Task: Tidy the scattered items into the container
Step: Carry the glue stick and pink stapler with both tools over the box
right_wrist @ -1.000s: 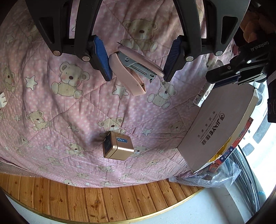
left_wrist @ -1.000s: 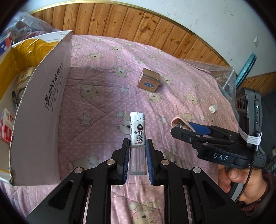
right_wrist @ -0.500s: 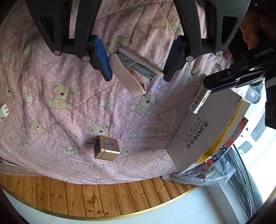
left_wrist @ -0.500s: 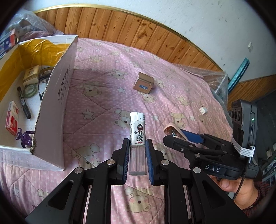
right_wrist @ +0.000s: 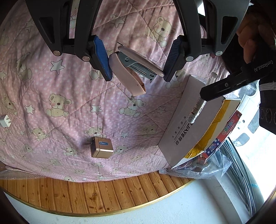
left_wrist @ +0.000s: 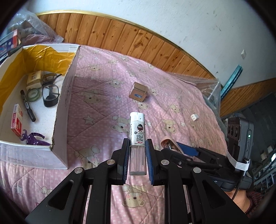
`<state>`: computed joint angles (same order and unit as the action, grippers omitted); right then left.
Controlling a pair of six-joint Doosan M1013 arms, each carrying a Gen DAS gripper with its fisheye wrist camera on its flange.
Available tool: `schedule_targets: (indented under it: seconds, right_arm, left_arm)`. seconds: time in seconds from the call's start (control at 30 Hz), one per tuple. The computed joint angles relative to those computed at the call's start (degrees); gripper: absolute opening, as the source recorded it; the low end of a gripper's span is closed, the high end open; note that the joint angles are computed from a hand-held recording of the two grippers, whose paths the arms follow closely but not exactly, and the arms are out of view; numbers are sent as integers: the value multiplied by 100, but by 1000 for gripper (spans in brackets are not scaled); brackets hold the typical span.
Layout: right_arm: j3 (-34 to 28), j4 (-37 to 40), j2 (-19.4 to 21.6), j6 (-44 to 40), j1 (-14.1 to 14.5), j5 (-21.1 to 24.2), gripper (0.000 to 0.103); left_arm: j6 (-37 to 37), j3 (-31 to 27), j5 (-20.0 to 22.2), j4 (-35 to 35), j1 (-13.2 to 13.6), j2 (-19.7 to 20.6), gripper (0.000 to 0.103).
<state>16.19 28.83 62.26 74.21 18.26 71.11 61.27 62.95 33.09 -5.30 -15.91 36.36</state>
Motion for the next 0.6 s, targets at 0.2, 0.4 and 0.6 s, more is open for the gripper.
schedule_targets:
  seconds: [0.2, 0.4, 0.6]
  right_arm:
    - [558, 140, -337, -224, 40, -343, 62]
    - [860, 305, -557, -457, 93, -506, 62]
    - [885, 404, -645, -712, 171, -576, 62]
  left_arm:
    - [90, 146, -221, -105, 45, -137, 19]
    - [77, 312, -421, -156, 100, -285, 19]
    - [4, 489, -624, -119, 157, -448, 19]
